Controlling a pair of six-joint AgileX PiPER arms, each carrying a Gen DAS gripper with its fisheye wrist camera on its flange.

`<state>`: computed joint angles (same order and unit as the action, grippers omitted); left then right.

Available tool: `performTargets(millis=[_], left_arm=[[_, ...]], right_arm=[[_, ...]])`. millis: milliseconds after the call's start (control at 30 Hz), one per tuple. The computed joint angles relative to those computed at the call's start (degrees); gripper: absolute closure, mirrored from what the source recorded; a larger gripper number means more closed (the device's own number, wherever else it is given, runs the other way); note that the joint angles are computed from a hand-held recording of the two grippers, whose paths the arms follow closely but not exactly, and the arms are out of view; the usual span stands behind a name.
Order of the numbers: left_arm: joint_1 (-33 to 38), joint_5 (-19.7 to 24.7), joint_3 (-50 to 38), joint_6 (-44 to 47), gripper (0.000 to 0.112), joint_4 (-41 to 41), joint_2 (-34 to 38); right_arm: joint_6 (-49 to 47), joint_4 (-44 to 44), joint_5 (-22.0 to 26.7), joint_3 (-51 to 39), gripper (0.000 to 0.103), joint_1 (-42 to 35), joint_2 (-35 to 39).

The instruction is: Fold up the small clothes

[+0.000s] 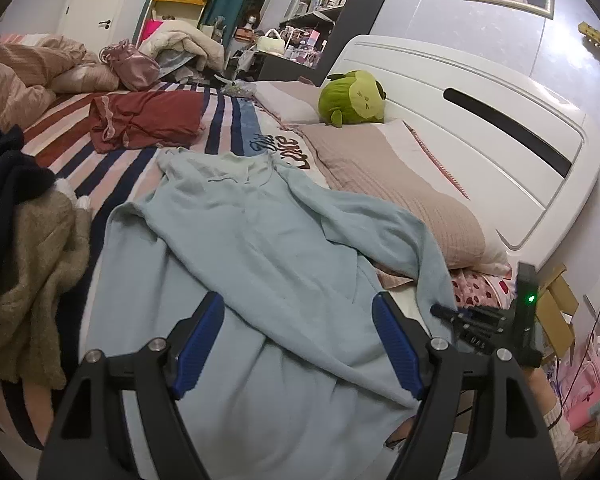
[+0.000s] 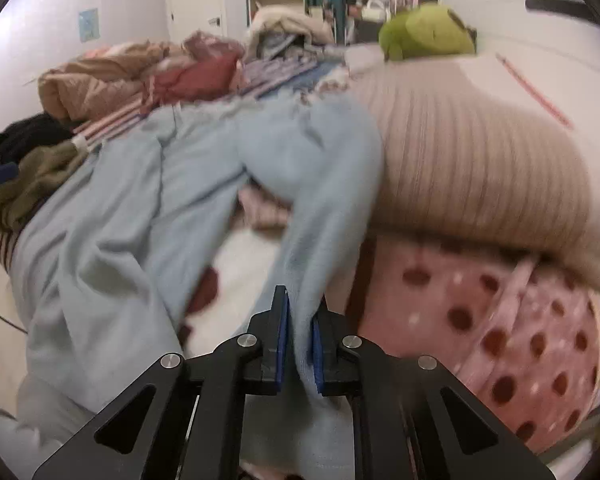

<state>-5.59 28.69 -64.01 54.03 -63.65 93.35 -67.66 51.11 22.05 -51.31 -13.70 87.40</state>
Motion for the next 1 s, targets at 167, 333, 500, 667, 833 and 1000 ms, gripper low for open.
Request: performTargets(millis=[167,333,500,667,833,1000], left_arm=[[1.85,-0.15,1.85,4.08,0.039,-3.59,-2.14],[6.48,2.09,4.78,11.02,0.039,-10.28,-4.69],[14.22,7.88,8.07,18.37,0.037,-15.0,-7.68],[22.25,14.2,8.89,22.1,0.036,-14.21,-7.7],[26.42,17.97,9.19,24.46,0.036,-13.48,-4.71],[25.41,17.87,8.88,23.94,0.036,-12.26,-0.35]], right_arm=[[-2.61,7.02,8.49,-5.12,0.098,-3.29,-4.59],[1.77,6.5,18.4,-15.78,0.098,2.15,-4.44],[8.67,1.59,24.64,-25.27,0.098,15.18,3.31],[20.48,-10.05,31.55,-40.89,0.095,29.65,21.47],[29.24,-16.17,41.99,-53.88,0.078,33.88,34.56],[26.88,-15.54,36.72,-44.88,0.062,31.88,27.79]])
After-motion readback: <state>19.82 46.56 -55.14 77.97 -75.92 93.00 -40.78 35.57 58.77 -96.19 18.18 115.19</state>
